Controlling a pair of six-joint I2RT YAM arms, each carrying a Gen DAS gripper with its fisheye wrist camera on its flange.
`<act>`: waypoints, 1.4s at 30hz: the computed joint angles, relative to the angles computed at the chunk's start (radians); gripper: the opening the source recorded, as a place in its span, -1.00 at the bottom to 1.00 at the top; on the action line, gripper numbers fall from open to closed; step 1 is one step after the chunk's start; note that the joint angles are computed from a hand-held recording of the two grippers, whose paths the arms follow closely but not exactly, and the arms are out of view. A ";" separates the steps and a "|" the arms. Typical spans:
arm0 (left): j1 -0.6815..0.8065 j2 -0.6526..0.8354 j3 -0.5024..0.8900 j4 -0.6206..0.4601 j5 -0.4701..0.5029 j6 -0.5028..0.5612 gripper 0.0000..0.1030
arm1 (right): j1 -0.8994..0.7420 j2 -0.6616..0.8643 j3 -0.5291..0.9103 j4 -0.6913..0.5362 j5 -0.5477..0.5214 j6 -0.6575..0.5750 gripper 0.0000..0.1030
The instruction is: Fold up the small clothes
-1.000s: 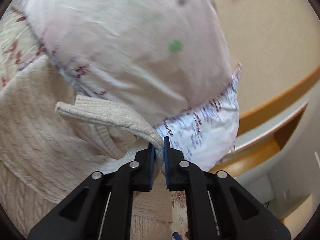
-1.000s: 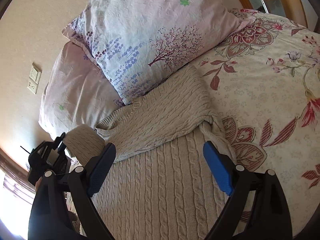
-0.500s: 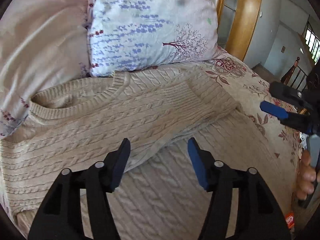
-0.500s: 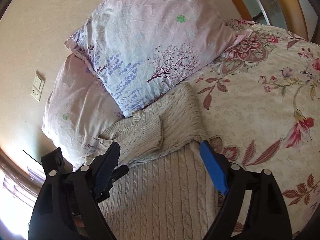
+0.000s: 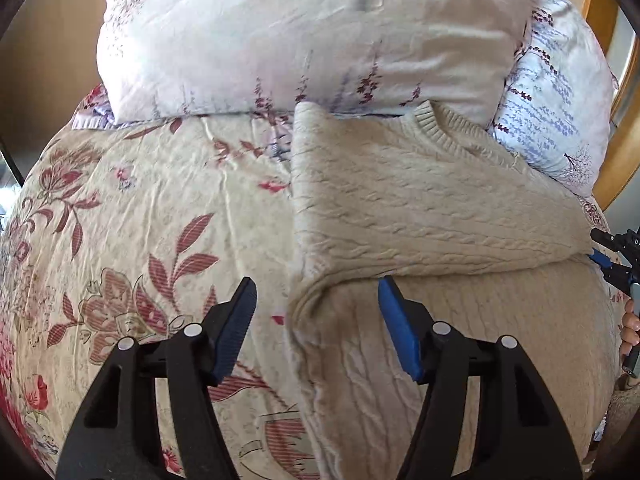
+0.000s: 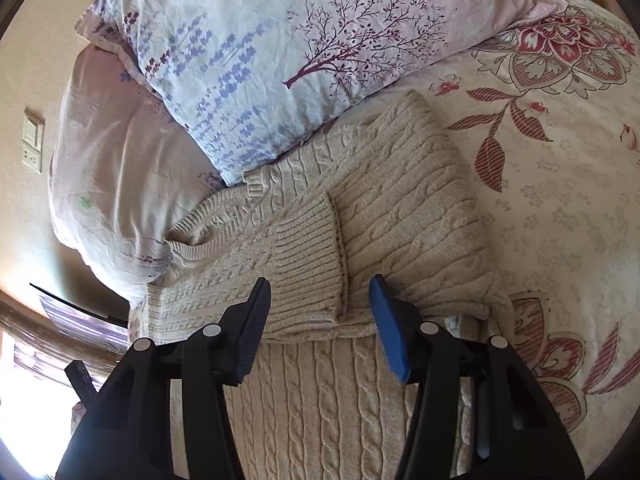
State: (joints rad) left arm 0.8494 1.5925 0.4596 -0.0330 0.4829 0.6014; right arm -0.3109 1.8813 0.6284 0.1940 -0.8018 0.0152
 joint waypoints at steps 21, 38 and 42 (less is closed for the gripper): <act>-0.049 0.099 -0.019 0.184 -0.013 -0.080 -0.11 | 0.147 -0.107 -0.155 0.311 0.214 0.027 -0.83; 0.130 0.147 0.111 -0.093 0.200 -0.059 0.03 | 0.012 -0.135 -0.144 0.120 0.067 -0.076 0.07; 0.280 0.198 0.201 -0.402 0.333 0.189 0.07 | -0.204 -0.239 -0.178 -0.049 -0.070 -0.281 0.68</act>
